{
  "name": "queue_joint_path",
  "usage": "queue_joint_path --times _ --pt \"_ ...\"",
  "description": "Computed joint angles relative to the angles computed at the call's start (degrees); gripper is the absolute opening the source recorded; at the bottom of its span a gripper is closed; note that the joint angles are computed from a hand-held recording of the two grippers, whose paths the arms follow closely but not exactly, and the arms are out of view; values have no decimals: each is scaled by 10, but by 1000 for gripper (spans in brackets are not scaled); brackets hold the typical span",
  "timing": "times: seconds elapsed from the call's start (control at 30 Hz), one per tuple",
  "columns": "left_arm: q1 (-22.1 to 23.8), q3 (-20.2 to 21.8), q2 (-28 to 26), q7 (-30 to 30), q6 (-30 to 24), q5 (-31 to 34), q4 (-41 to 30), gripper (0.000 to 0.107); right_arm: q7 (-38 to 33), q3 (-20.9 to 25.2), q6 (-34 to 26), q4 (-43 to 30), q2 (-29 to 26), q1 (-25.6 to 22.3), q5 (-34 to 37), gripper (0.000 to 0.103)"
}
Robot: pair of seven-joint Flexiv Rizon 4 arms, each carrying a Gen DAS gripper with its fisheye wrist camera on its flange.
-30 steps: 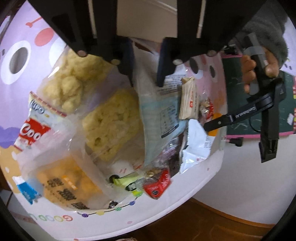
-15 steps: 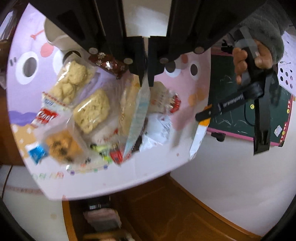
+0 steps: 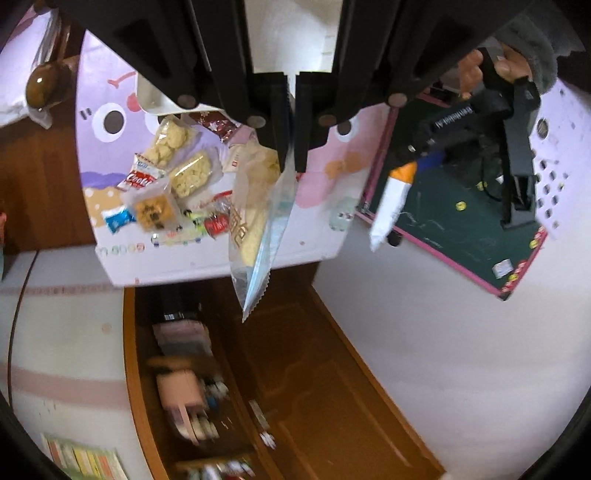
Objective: Organize snacks
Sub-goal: 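Carry both snacks over the tray and open both grippers to drop them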
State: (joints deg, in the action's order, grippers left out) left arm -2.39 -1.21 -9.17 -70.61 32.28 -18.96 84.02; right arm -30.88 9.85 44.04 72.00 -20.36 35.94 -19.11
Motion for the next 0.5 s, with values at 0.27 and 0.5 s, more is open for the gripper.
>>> queue_joint_path --times 0.27,0.5 --pt "-23 12 121 13 13 -16 119 37 12 25 -17 67 77 19 -38 1" --pt "-42 11 164 -7 22 0 189 37 36 54 -24 142 117 20 -30 1"
